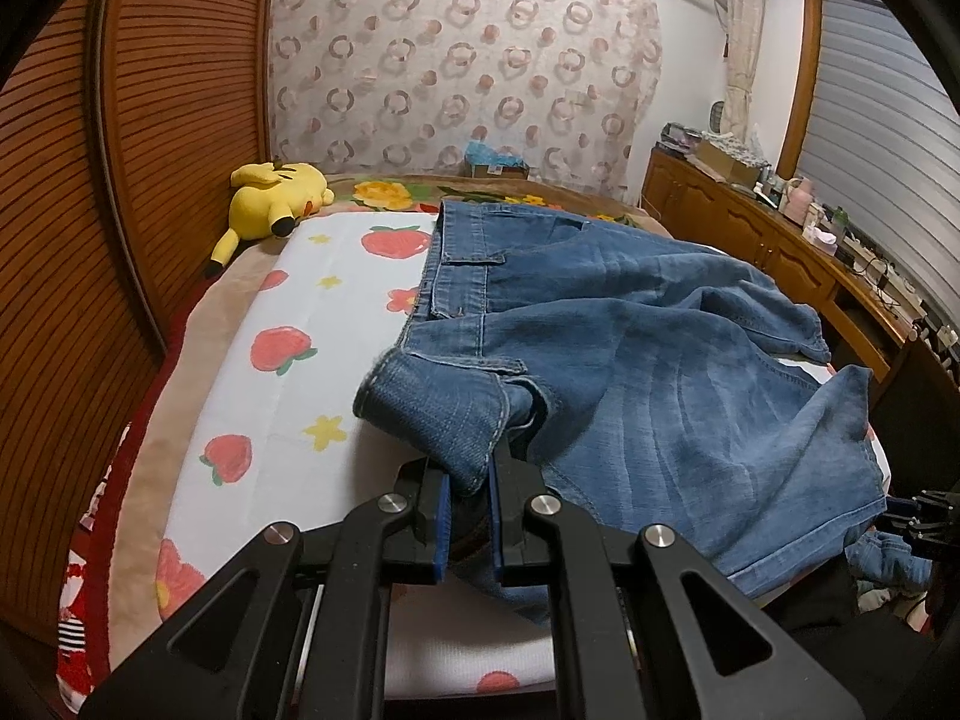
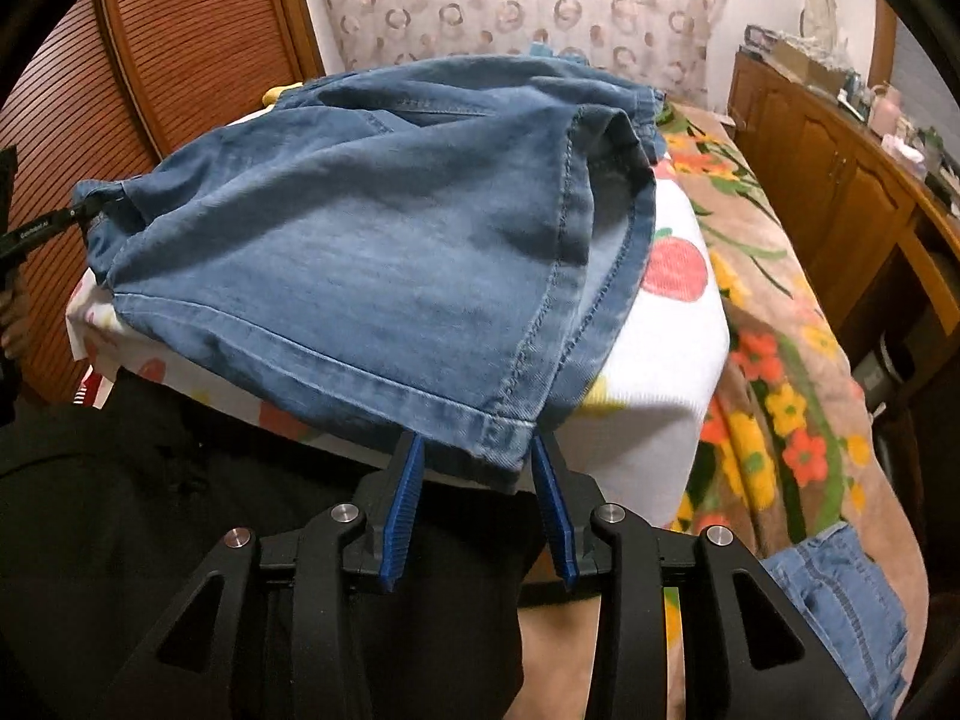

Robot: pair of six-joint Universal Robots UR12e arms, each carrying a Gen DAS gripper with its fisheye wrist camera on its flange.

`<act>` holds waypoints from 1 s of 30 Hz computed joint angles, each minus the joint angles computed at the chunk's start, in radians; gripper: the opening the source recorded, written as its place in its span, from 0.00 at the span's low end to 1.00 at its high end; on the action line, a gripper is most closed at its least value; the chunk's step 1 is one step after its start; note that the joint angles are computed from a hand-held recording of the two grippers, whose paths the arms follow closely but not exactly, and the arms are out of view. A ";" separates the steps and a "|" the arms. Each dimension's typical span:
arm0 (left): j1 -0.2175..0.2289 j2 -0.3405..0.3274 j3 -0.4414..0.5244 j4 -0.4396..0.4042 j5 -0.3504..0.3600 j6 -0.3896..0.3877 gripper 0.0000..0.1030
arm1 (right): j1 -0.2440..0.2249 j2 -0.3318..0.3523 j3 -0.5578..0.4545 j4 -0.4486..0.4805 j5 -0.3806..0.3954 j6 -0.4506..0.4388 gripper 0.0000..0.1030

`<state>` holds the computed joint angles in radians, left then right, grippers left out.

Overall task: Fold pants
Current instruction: 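Lift the leg hem with the right tool over the other leg while the left tool holds the waistband, then lower the folded leg onto the other leg with the right tool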

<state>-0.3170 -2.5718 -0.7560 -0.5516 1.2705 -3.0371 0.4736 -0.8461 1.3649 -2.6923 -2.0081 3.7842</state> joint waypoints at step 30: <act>0.009 -0.011 0.057 0.087 -0.094 -0.002 0.10 | 0.029 -0.089 0.044 -0.283 -0.250 -0.231 0.03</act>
